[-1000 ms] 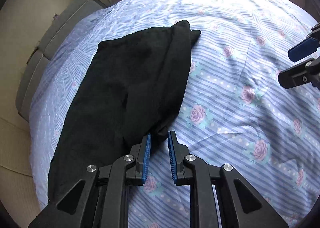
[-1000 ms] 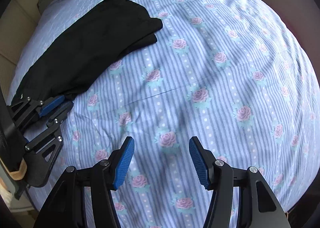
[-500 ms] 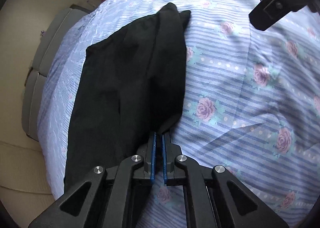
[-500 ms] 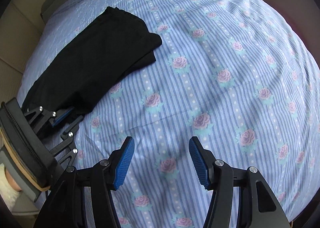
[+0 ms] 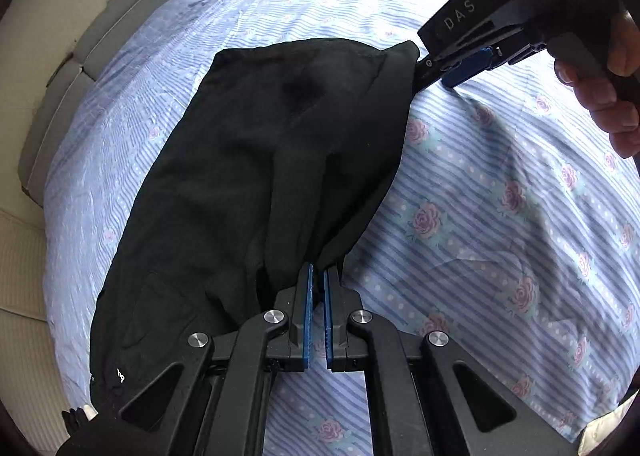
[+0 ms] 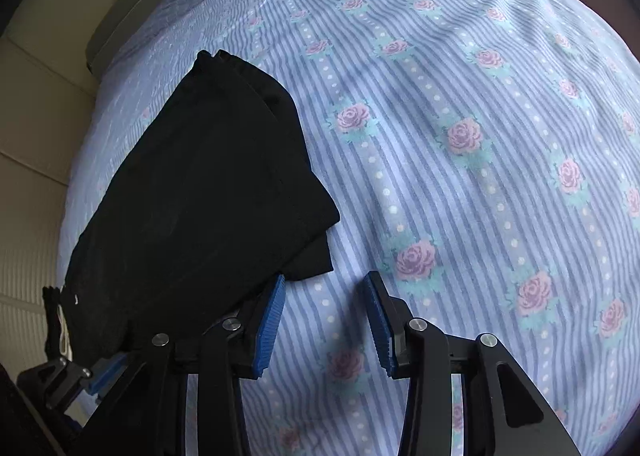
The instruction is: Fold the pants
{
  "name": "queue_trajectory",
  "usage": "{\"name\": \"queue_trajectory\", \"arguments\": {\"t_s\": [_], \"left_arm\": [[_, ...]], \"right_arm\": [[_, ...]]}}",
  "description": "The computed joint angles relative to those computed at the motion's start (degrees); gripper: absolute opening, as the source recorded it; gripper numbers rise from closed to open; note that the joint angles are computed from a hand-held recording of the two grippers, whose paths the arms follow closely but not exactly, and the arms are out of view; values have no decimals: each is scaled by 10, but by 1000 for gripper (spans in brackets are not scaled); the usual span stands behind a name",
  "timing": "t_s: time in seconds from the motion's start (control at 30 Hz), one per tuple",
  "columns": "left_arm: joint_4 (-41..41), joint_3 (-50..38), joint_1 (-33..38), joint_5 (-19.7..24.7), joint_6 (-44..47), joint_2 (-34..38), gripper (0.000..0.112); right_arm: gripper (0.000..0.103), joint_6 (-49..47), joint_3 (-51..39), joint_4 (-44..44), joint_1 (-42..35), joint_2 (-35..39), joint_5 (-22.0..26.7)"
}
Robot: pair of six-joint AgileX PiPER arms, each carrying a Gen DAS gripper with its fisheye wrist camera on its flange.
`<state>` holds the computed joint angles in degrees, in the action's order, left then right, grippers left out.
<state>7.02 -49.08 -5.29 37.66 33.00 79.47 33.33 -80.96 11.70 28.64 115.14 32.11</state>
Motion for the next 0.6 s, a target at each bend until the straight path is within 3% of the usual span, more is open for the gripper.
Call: {"name": "queue_trajectory", "arguments": {"t_s": [0.1,0.2,0.27,0.4,0.43,0.47,0.5,0.53,0.6], "left_arm": [[-11,-10,7,11,6,5,7],[-1,-9,5,7,3,4,7],[-10,-17,11,13,7,9,7],[-7,-21,14,12,10,16,7],[-3,-21,13,9,7,18,7],[-5,-26,14,11,10,24,7],[-14,-30,16,19,19,24,7],[-26,-33,19,26,33,20,7],[-53,-31,23,40,71,7,7]], "right_arm": [[42,-60,-4,95,-20,6,-20],[42,-64,-41,102,-21,27,0],[42,-103,-48,153,-26,30,3],[42,-67,-67,99,-13,32,26],[37,-57,-91,92,-15,51,39],[19,-53,-106,87,-15,64,47],[9,-38,-132,63,-13,81,67],[7,-14,-160,29,-9,93,98],[6,18,-160,-28,3,73,109]]}}
